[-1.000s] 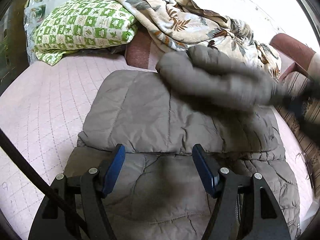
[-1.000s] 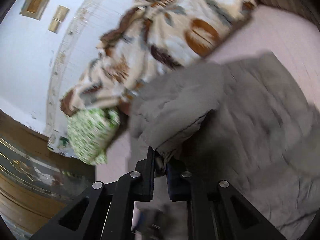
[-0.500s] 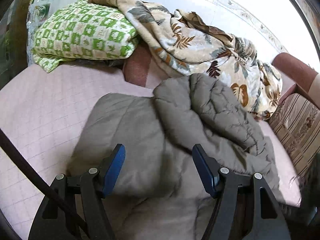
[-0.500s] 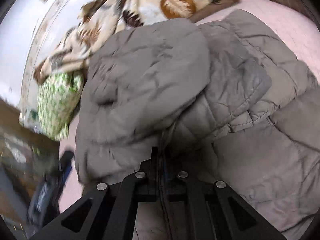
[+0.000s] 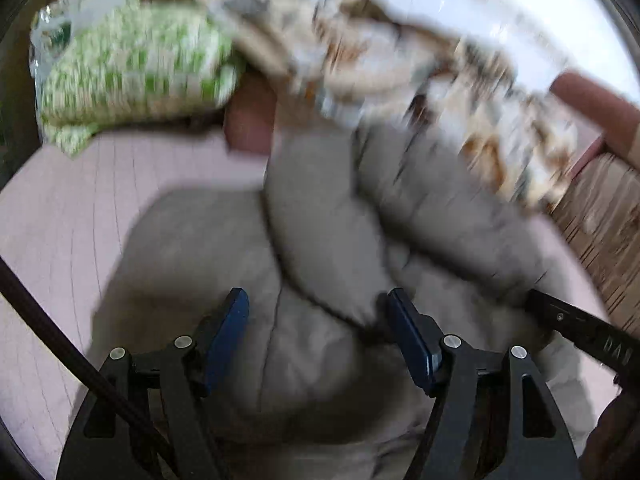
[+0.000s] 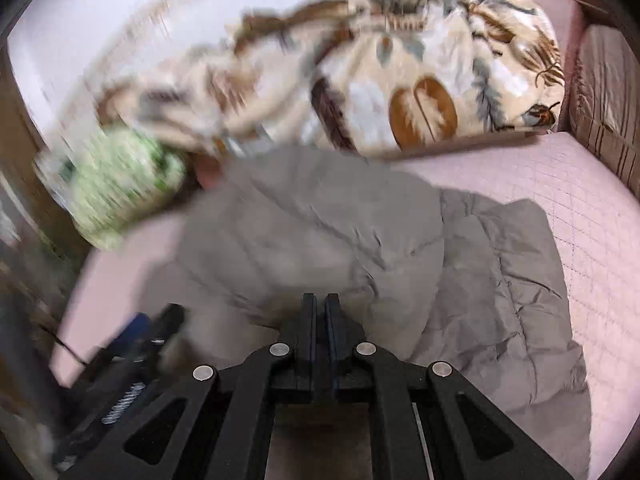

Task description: Fold large clothes

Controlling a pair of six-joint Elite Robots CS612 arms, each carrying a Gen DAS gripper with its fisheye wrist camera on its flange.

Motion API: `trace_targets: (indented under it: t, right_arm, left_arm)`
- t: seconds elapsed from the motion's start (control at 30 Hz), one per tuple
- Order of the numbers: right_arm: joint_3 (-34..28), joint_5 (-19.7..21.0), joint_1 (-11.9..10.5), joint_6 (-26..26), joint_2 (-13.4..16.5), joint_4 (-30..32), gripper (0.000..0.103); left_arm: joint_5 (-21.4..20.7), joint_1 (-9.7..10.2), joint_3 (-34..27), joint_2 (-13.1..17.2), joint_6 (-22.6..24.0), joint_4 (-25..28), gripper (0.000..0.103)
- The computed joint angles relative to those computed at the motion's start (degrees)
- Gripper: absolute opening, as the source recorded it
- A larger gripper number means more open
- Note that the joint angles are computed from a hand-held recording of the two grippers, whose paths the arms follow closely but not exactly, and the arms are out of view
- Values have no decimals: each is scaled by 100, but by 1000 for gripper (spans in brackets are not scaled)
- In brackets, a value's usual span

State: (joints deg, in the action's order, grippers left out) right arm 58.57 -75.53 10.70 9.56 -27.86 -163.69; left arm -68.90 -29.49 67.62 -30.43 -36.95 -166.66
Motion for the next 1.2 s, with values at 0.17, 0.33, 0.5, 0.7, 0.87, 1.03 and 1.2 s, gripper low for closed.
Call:
trace_targets:
  t: [0.17, 0.33, 0.5, 0.7, 0.87, 1.03, 1.2]
  right_arm:
    - [-143, -156, 70, -184, 310, 387, 6]
    - [-3, 122, 3, -61, 155, 472, 6]
    - [1202, 622, -141, 1, -493, -576, 24]
    - [2570, 713, -245, -392, -1091, -1121, 32]
    - [3284, 737, -292, -563, -1342, -1301, 32]
    - [3722, 669, -292, -732, -1485, -1543, 32]
    - [3933, 440, -229, -929, -1470, -1774, 33]
  left_arm:
    - [-42, -2, -64, 21, 203, 255, 72]
    - [129, -71, 251, -157, 309, -175, 72]
    - [240, -156, 965, -598, 375, -934, 72]
    - [331, -396, 2057, -1142, 242, -1361, 73]
    - [272, -603, 2953, -1494, -207, -1566, 73]
    - [680, -807, 3546, -1674, -574, -1420, 73]
    - [526, -816, 3742, -1693, -961, -1000, 73]
